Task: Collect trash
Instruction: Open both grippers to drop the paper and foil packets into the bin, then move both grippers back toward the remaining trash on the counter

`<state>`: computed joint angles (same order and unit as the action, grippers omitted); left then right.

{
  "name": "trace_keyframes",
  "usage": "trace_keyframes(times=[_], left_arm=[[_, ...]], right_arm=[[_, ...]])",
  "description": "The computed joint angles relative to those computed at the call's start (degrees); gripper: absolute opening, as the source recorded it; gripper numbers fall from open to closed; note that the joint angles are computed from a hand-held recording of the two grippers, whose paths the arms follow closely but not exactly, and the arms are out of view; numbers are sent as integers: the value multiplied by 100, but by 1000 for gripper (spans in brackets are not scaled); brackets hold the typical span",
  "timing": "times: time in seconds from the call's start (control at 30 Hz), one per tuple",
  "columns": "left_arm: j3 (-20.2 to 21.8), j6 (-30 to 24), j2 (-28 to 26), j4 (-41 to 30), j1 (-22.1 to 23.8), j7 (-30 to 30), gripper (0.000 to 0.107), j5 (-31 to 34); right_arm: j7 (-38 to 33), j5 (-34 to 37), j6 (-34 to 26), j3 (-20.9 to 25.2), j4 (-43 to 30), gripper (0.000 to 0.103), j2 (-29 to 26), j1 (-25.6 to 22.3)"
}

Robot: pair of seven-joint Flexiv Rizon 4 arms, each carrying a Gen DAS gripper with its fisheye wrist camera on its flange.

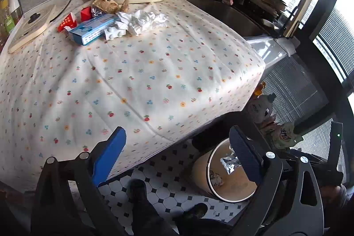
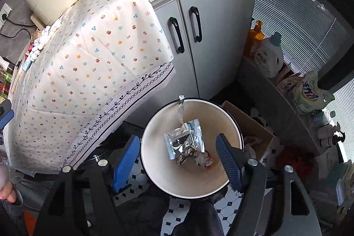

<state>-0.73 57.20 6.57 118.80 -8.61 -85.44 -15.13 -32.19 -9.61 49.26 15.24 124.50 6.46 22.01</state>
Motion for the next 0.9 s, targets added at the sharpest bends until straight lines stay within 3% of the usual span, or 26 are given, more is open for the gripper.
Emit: trace_keyframes(times=[0.37,0.67,0.9], left_arm=[[334,416,362,186,391,31,97,-47],[580,808,378,216,645,424,97,-476],[735,1022,107,76,775,1218,97,-1214]], right_arm=[[220,-1021,359,11,-1003,94,-513,240],[267,-1655,415,-120,-2059,95,-1255,600],[395,-2007,304,-294,-2815,95,-1854,984]])
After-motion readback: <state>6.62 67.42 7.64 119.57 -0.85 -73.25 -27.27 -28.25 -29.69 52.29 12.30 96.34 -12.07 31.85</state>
